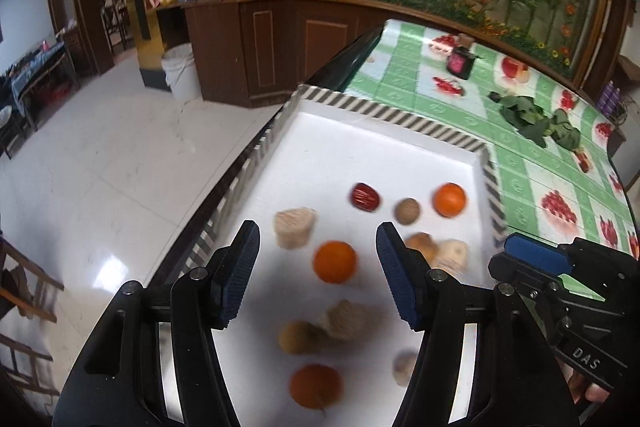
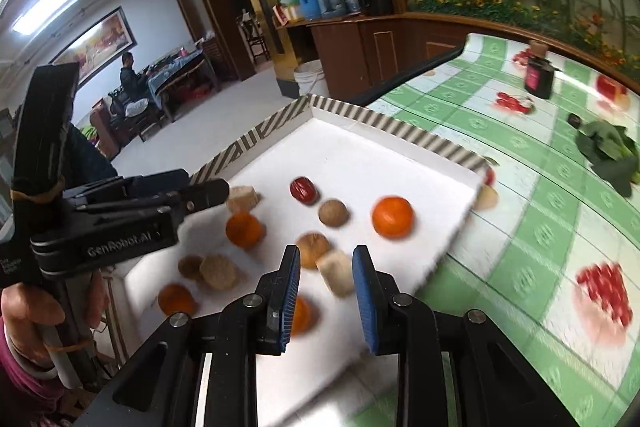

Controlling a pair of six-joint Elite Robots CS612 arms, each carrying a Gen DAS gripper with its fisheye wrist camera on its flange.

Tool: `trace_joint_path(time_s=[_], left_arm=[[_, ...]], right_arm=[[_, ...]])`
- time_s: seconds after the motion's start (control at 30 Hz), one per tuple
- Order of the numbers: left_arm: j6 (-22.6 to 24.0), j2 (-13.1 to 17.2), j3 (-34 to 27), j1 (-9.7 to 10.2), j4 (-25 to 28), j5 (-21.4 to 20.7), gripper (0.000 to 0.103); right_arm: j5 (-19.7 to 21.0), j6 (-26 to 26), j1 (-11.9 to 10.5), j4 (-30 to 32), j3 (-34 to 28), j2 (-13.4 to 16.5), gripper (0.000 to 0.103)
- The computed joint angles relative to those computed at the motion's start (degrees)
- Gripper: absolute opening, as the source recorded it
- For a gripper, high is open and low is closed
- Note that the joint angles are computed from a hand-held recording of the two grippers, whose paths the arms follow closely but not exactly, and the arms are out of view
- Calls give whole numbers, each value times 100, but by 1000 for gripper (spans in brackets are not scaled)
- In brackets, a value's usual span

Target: Organize fruits

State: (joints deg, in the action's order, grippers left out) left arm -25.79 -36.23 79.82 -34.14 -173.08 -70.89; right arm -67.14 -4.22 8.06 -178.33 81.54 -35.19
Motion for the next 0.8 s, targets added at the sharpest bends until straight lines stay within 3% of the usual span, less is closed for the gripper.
trace_joint_path(time_s=[0.2,0.37,0.8], left_arm=[[267,-97,285,-286,-572,678,61],[192,-150,462,-439,-977,967,61],[167,-248,787,-671,-1439,1093,61]], right_arm=[[-3,256,-104,-418,487,-172,26],[121,422,-163,-739,789,-261,26],[103,481,-204,-1195,1211,-423,26]])
